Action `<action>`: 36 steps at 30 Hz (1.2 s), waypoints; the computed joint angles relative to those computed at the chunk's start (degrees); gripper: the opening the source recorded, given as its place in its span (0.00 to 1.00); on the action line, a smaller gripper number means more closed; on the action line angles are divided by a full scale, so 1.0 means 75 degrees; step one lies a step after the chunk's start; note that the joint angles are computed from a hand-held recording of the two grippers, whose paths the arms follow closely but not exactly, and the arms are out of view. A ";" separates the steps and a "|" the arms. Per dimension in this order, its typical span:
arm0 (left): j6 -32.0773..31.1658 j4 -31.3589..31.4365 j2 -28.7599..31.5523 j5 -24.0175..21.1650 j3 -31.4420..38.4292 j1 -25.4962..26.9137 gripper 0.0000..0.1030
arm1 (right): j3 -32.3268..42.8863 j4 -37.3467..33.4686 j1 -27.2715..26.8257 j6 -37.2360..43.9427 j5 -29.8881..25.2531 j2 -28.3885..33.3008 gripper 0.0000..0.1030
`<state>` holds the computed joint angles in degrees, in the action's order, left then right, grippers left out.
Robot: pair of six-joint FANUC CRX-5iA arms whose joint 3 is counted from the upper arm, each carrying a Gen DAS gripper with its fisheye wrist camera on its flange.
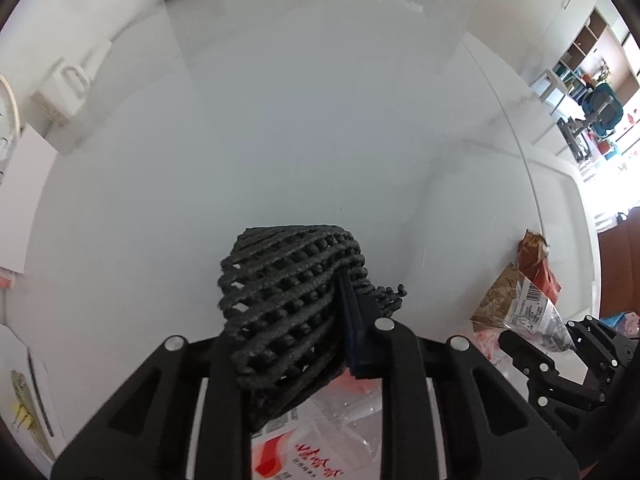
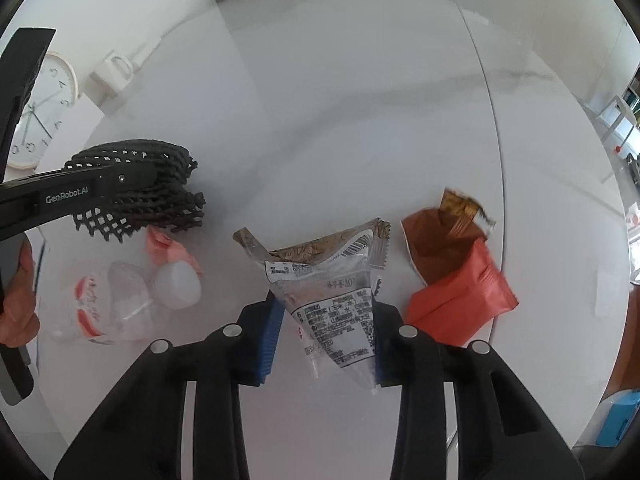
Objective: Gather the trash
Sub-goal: 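Carry the mesh net and snack wrapper over the wastebasket and open both tools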
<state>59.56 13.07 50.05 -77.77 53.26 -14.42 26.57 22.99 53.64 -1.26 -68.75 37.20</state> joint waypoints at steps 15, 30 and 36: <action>-0.2116 0.1871 -0.3362 0.0997 -0.3945 0.0236 0.19 | -0.0998 0.1281 0.1712 -0.1695 -0.1670 -0.1536 0.37; -0.2435 0.1908 -0.6926 0.1424 -0.8741 -0.0760 0.20 | -0.4080 0.0553 0.4426 -0.3967 -0.1833 -0.3823 0.37; -0.0838 0.1473 -0.7950 0.1571 -1.0150 -0.1807 0.20 | -0.5424 0.0541 0.5606 -0.4200 -0.1361 -0.4849 0.37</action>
